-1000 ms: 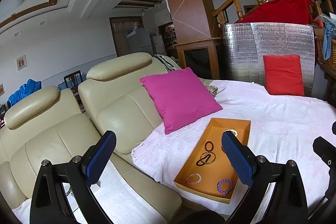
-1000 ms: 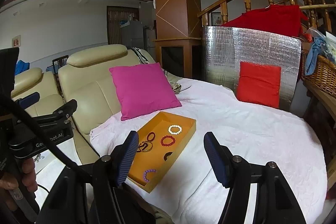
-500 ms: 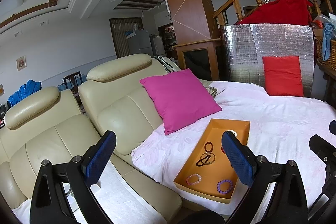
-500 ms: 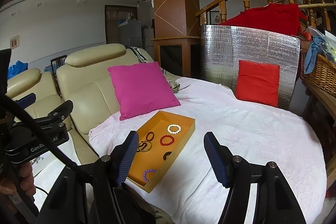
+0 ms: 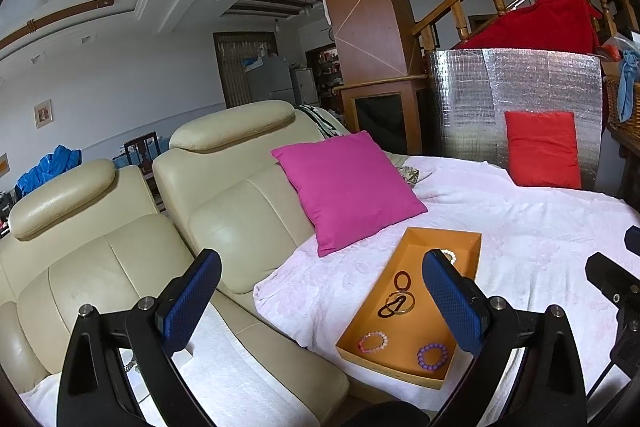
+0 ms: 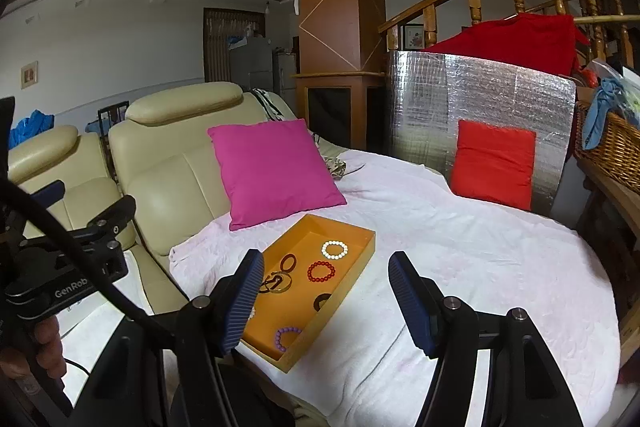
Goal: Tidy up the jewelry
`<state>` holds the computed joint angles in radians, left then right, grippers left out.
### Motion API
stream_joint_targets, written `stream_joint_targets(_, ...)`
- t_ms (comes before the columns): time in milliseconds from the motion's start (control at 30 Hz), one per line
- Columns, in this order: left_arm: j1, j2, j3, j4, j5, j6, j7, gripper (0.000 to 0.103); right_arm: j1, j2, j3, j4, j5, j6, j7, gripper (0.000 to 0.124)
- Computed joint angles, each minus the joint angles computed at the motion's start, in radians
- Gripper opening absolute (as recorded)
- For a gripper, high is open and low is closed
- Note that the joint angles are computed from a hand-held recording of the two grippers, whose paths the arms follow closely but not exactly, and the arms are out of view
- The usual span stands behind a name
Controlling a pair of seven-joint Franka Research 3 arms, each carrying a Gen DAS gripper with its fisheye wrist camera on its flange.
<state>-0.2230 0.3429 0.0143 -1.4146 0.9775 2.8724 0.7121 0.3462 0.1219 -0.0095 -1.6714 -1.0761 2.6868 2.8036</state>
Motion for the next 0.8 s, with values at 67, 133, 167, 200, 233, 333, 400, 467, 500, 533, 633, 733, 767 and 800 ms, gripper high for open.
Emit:
stream_joint_targets(67,-0.001,0.004,0.002,0.005,0.002,-0.003,-0.003,0.100,0.001,0.005,0.001,0.006,0.005,0.000,-0.007,0.069)
stream_joint_targets(133,0.001,0.005,0.001,0.005,-0.002,-0.001,0.002,0.100,0.003,0.011,-0.001,0.014,0.009,-0.001,-0.012,0.069)
stream_joint_targets(167,-0.001,0.006,0.003,0.007,0.000,-0.003,0.001,0.100,0.004,0.014,-0.002,0.018,0.013,0.000,-0.017,0.069)
stream_joint_targets(200,-0.004,0.006,0.006,0.008,0.005,-0.007,-0.005,0.100,0.005,0.017,-0.003,0.021,0.015,0.001,-0.019,0.069)
stream_joint_targets(233,-0.002,0.008,0.004,0.009,0.001,-0.008,-0.001,0.100,0.006,0.020,-0.004,0.024,0.019,0.002,-0.024,0.069)
stream_joint_targets(333,-0.002,0.019,0.001,0.023,-0.008,-0.018,0.015,0.100,0.008,0.031,-0.010,0.040,0.035,0.007,-0.044,0.069)
stream_joint_targets(400,-0.002,0.028,-0.002,0.034,-0.017,-0.025,0.029,0.100,0.012,0.041,-0.015,0.052,0.040,0.009,-0.052,0.069)
stream_joint_targets(467,-0.007,0.033,0.001,0.041,-0.019,-0.033,0.033,0.100,0.015,0.050,-0.021,0.062,0.047,0.016,-0.058,0.069)
stream_joint_targets(500,-0.009,0.038,0.002,0.047,-0.020,-0.038,0.036,0.100,0.017,0.053,-0.024,0.065,0.050,0.019,-0.060,0.069)
stream_joint_targets(533,-0.011,0.040,0.004,0.050,-0.020,-0.040,0.037,0.100,0.018,0.058,-0.027,0.069,0.056,0.023,-0.065,0.069)
stream_joint_targets(633,-0.020,0.055,0.010,0.071,-0.015,-0.060,0.038,0.100,0.020,0.072,-0.037,0.080,0.079,0.036,-0.085,0.069)
stream_joint_targets(733,-0.034,0.090,0.012,0.119,-0.015,-0.080,0.040,0.100,0.019,0.078,-0.052,0.079,0.095,0.056,-0.096,0.069)
stream_joint_targets(767,-0.035,0.107,0.003,0.141,-0.032,-0.085,0.059,0.100,0.019,0.075,-0.063,0.070,0.084,0.066,-0.080,0.069)
stream_joint_targets(800,-0.032,0.133,-0.017,0.173,-0.067,-0.088,0.101,0.100,0.018,0.070,-0.072,0.060,0.070,0.071,-0.060,0.069)
